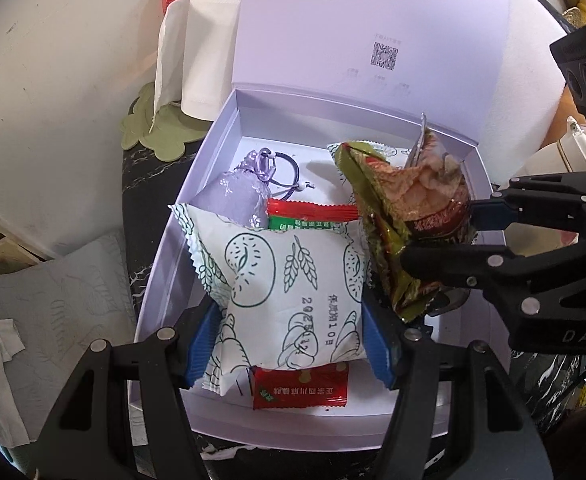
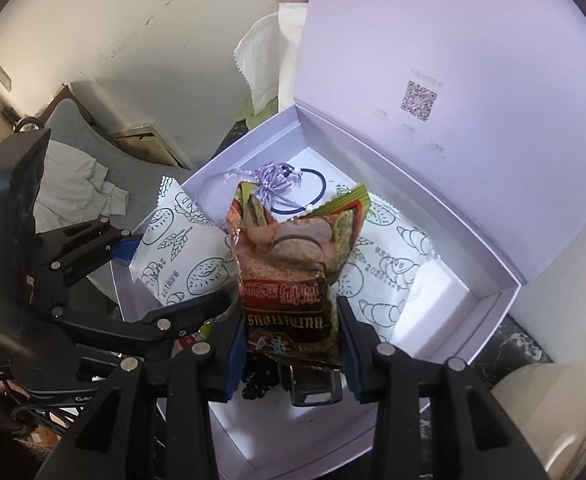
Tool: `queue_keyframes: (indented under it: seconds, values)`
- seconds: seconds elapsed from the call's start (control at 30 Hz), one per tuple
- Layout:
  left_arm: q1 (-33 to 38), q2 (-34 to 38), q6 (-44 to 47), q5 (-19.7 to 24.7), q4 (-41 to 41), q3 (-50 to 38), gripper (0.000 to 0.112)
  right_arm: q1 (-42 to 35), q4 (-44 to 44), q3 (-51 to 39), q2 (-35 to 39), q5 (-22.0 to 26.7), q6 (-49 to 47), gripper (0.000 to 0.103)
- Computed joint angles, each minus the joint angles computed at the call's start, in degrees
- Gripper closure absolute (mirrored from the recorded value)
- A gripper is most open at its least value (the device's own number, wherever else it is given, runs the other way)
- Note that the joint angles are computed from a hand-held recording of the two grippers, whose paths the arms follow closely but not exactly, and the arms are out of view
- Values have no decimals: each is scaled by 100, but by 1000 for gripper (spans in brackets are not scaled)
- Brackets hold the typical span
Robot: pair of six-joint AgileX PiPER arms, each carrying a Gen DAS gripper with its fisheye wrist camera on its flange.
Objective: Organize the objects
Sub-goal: 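Lower the white packet and snack bag into the box with both grippers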
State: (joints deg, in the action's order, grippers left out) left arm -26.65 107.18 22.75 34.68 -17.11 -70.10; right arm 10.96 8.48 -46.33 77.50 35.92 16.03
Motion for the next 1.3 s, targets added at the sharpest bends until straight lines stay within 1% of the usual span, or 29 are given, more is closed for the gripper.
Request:
queue_keyframes:
  seconds: [0.1, 0.23, 0.5, 0.67, 0.7, 0.73, 0.77, 0.9, 1.0, 1.07, 1.23, 1.3]
  values:
    - [8, 13, 82, -107, -99, 92, 50, 117, -125, 10, -18, 32, 95, 62]
    - [12, 4, 250, -105, -215, 173, 50, 181, -158, 41, -91, 138, 169, 62]
    - [94, 66, 469, 67, -403, 226, 49, 330, -269, 103, -221, 306, 432, 62]
    - [105, 43, 358, -92, -361, 283, 45, 238, -358, 38, -171, 397, 578, 60]
    - [79, 12, 280, -167, -269, 324, 45, 243, -447, 6, -147, 444, 659, 56]
    - [41, -37, 172, -217, -165, 364, 44, 289, -611, -26, -110, 483, 824, 49]
    - [3, -77, 38, -313, -7, 411, 44, 334, -775, -40, -105, 520, 967, 48]
    - [-57, -206, -283, -557, 347, 530, 42, 319, -830, 30, -247, 477, 1020, 46]
    - [-52, -265, -497, -589, 509, 521, 39, 285, -868, 76, -391, 449, 1142, 46]
    - [-75, -353, -805, -629, 771, 541, 38, 246, -872, 80, -491, 464, 1204, 47]
    - [-115, -533, -1327, -810, 1318, 637, 37, 242, -1142, 103, -722, 493, 1593, 47]
    - [-158, -727, -1529, -854, 1535, 755, 37, 254, -1224, 132, -805, 471, 1710, 48]
